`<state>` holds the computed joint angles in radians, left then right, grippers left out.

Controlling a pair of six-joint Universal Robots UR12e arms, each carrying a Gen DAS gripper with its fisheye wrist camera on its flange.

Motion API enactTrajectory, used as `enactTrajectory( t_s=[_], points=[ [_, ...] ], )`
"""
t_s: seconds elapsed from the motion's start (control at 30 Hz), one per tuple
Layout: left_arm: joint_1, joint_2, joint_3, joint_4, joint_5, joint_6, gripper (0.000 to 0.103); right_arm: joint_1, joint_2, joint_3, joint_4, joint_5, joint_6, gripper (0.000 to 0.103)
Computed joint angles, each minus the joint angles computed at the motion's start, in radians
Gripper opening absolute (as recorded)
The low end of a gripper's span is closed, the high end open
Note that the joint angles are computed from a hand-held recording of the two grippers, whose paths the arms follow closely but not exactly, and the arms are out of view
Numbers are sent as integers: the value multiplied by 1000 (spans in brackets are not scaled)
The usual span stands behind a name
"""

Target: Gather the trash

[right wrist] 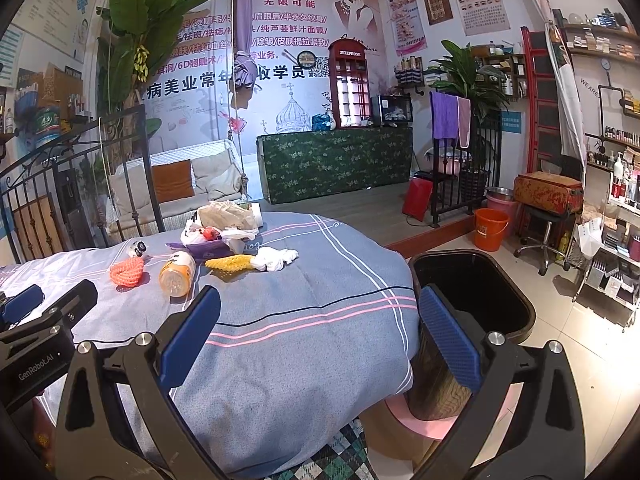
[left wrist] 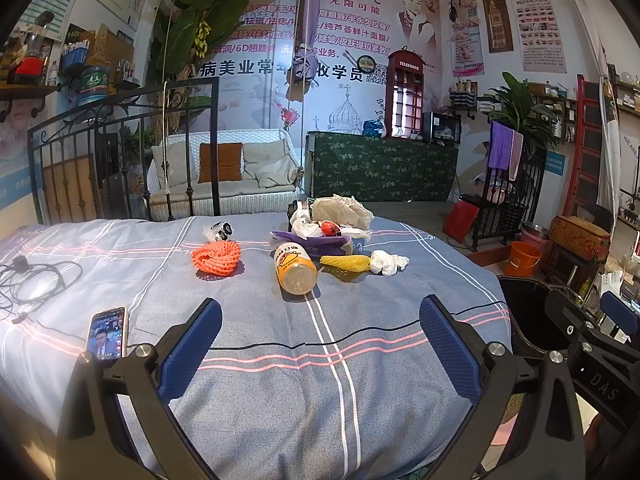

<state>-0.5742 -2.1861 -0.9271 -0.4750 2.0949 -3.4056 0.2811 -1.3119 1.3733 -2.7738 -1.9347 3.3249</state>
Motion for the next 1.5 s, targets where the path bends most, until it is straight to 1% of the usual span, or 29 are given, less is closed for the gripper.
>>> enactTrajectory(
  t_s=[0.6,0.7,0.77,0.8,0.87,0.93,0.97,1.0,1.13,1.17,1.23,1.3,1.37,1.43,1.5],
  points=[
    [-2,0,0,-7,1,-6,98,1,-1,2,5,3,7,98],
    [-2,1,-4,-8,-1,-7,98,1,-1,0,14,6,8,98],
    [1,0,-4,-23,-11,-10,98,-2,2,-5,27,15,7,98],
    [4,0,-2,-41,-28,-16,98,-5,4,-8,35,27,6,98],
    [17,3,1,-96,-71,-46,98,-13,15,-28,87,65,-6,98],
    [31,5,4,-152,-115,-79,98,-14,32,-55,142,71,-20,98],
    [38,6,5,-177,-135,-92,98,-15,41,-64,151,74,-28,98],
    [44,5,6,-200,-149,-103,98,-15,47,-69,153,80,-35,98],
    [68,-1,22,-298,-192,-123,98,-25,86,-125,227,140,-61,98],
    [73,-3,25,-316,-205,-121,98,-29,95,-141,250,159,-68,98],
    [82,-10,40,-365,-206,-122,98,-35,117,-173,299,190,-83,98],
    [95,-16,54,-404,-234,-123,98,-43,144,-218,371,231,-96,98],
    [110,-28,84,-463,-267,-140,98,-48,163,-250,417,253,-101,98],
    [127,-45,124,-509,-318,-150,98,-51,189,-291,464,264,-121,98],
    [137,-70,177,-550,-307,-166,97,-51,200,-303,468,255,-133,98]
  ],
)
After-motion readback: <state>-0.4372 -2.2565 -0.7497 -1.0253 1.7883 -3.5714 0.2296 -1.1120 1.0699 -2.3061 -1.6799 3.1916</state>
